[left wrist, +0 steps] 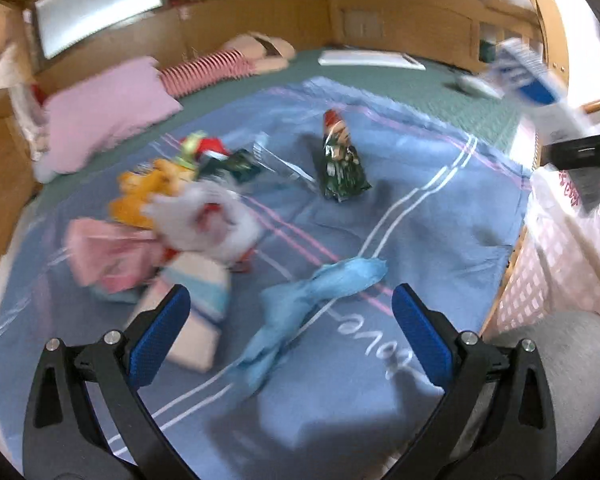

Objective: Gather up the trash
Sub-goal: 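Grasp the white barcode tag with the right gripper while the left gripper grasps the blue cloth, then carry the tag and blue cloth to the white bin and open both grippers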

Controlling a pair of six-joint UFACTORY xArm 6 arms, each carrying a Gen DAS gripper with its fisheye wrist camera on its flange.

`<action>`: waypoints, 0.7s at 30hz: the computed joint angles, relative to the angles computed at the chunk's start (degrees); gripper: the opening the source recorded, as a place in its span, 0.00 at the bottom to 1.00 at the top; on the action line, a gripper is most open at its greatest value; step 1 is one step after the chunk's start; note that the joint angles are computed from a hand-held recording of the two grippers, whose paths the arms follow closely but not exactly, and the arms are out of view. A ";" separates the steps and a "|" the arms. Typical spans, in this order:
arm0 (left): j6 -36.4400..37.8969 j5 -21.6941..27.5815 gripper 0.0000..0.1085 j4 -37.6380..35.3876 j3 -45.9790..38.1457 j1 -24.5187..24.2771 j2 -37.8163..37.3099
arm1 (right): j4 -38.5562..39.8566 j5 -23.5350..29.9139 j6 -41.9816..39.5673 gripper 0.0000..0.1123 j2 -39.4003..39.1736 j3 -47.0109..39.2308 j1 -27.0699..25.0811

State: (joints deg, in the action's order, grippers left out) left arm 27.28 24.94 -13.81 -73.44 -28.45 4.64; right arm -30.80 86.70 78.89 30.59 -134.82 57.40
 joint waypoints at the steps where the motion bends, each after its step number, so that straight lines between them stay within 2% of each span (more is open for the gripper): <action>1: -0.36 1.67 0.92 -0.28 -2.43 -0.12 2.61 | -0.56 -0.88 2.73 0.23 -3.94 5.72 0.46; 4: -1.79 5.47 0.89 1.35 -7.49 -0.37 8.30 | -1.72 -1.20 8.81 0.23 -11.55 16.13 1.45; 6: -0.55 8.25 0.66 0.78 -9.54 -0.45 10.60 | -2.40 -1.25 12.31 0.23 -14.97 20.72 2.02; 8: -2.09 8.80 0.51 2.34 -10.21 -0.17 11.60 | -3.00 -1.52 14.71 0.23 -17.14 23.64 2.53; 10: -1.35 9.52 0.34 0.11 -11.17 0.68 12.13 | -3.28 -1.88 16.30 0.24 -18.96 26.24 2.68; 13: -0.25 13.39 0.30 -4.35 -13.67 2.14 12.66 | -3.51 -2.98 18.39 0.24 -21.21 29.59 2.83; 16: 1.28 10.94 0.29 -3.76 -10.89 1.72 9.42 | -4.67 -3.09 21.04 0.23 -23.57 32.58 3.71; 21: 6.56 11.68 0.29 -9.35 -9.14 -1.29 2.75 | -6.68 0.15 26.60 0.24 -27.32 36.33 6.52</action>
